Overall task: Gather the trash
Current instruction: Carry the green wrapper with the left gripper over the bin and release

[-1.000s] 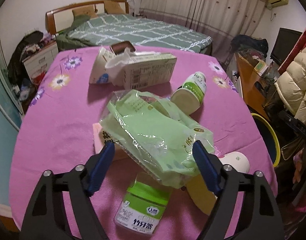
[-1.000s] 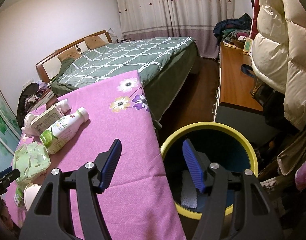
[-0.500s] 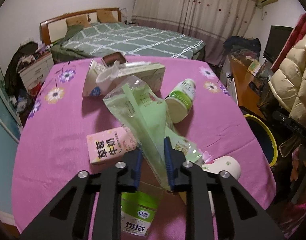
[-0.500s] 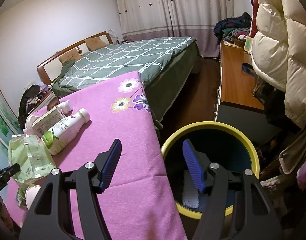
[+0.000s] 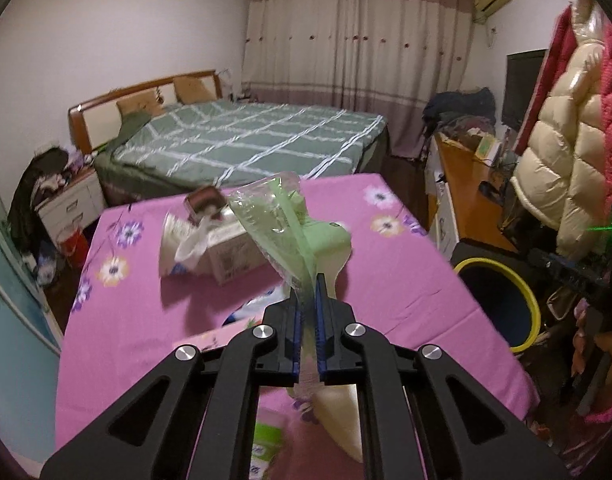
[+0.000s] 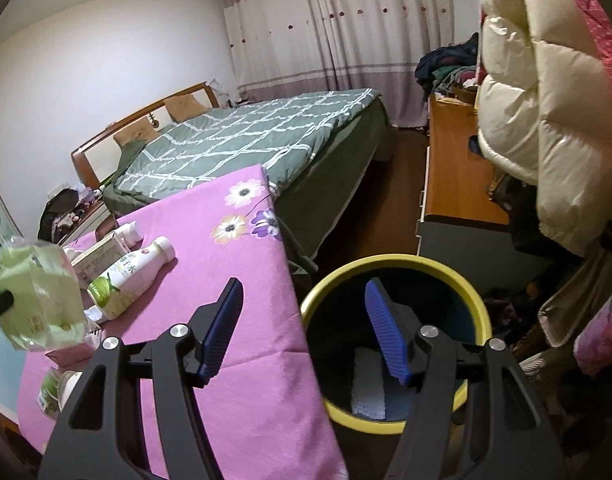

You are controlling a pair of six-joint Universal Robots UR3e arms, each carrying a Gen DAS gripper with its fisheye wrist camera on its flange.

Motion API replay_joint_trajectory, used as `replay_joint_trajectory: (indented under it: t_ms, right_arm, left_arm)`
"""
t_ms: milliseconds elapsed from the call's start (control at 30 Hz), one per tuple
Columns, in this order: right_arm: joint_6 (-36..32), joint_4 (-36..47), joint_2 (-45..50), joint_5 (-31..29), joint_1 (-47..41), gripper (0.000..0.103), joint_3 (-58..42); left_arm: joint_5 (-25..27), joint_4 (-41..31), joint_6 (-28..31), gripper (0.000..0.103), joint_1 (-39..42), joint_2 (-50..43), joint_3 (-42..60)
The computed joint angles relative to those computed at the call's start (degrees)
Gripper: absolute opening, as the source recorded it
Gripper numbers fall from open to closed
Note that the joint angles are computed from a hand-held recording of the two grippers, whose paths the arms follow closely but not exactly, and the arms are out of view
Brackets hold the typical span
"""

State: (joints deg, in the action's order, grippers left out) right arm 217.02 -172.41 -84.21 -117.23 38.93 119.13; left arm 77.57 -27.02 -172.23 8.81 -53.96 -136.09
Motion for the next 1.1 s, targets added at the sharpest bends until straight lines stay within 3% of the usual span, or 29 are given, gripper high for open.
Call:
replay_joint_trajectory:
  t_ms: [267,500,700,900,1100]
  right_arm:
    - [1.98,1.52,-8.21,-4.10,-0.57,0.061,8.54]
    - [6.05,8.16,-18.61,-9.68,-0.36,0.061,17.08]
    - [9.14,14.88,-28.51,-10.78,-1.05,0.061,24.36]
    - [9.87,17.75,-36.63,-9.80,-3.40,0.061,30.20]
    - [8.91,18.02,-40.23,-8.57,-5.41,0.061,33.20]
  left_arm:
    - [9.38,7.71,-6.02,0.006,-21.07,-18.87,13.02]
    - [11.38,7.75,-9.03,0.006,-34.57,-41.07,32.03]
    - [9.27,1.56,-9.01,0.006,-41.90,-61.10,54.04]
    - [12.19,-10.01,-8.80,0.006,-46.94,-80.33,79.18]
    - [12.36,-19.57,-9.51,0.007,-47.74,-91.30,94.08]
